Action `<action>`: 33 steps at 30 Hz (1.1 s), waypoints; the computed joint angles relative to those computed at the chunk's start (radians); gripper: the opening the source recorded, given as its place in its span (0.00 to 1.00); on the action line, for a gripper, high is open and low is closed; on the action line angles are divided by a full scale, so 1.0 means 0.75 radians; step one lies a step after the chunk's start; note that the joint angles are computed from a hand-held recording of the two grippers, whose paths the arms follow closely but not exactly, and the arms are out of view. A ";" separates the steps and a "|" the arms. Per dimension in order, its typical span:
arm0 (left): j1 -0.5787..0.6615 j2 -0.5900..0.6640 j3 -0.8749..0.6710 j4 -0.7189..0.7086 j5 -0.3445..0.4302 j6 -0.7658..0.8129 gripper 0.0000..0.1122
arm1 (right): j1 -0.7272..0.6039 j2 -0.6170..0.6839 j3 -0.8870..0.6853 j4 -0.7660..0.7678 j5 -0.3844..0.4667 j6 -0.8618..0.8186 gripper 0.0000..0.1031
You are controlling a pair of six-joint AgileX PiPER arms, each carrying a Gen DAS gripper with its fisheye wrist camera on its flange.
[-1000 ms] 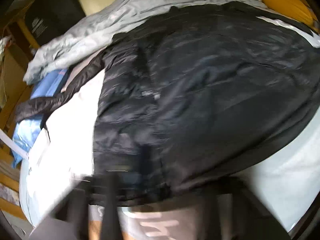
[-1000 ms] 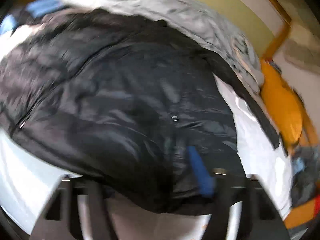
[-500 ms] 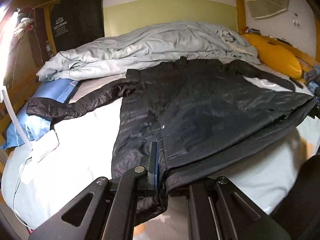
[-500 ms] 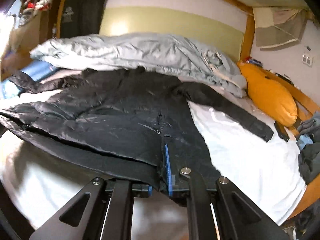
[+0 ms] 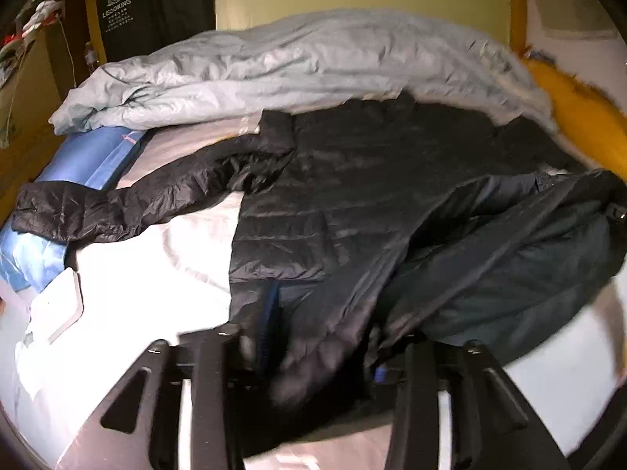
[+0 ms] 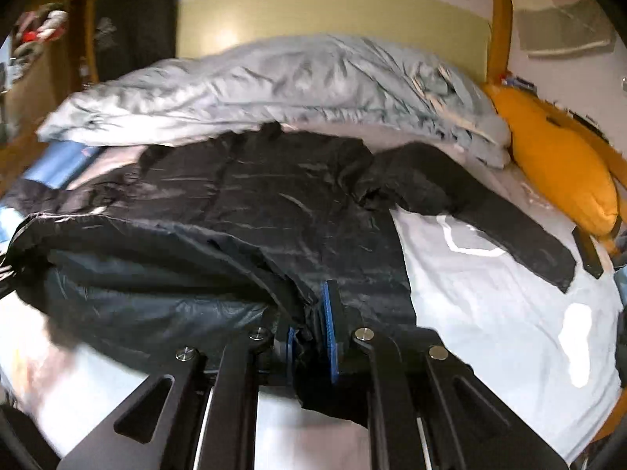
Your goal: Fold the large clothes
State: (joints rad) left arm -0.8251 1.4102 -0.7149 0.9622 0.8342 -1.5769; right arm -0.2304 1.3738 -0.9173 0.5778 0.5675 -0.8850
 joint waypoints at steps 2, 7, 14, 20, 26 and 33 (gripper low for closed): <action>0.033 0.092 -0.008 0.032 0.022 -0.040 0.65 | 0.057 0.142 -0.031 -0.072 -0.074 0.087 0.14; 0.146 0.098 0.067 0.054 -0.121 -0.077 0.73 | 0.097 0.298 -0.020 -0.128 -0.224 0.113 0.36; 0.123 -0.041 0.149 0.015 -0.153 -0.175 0.86 | -0.086 0.173 0.049 0.303 -0.211 -0.294 0.77; 0.225 -0.043 0.213 -0.141 -0.332 -0.122 0.84 | -0.379 0.157 0.005 0.549 0.020 -0.407 0.84; 0.148 -0.024 0.213 -0.090 -0.235 -0.198 0.34 | -0.339 0.446 -0.160 0.124 0.156 -0.085 0.54; 0.239 0.026 0.265 -0.117 -0.360 -0.155 0.25 | -0.292 0.428 -0.115 -0.002 0.042 0.087 0.09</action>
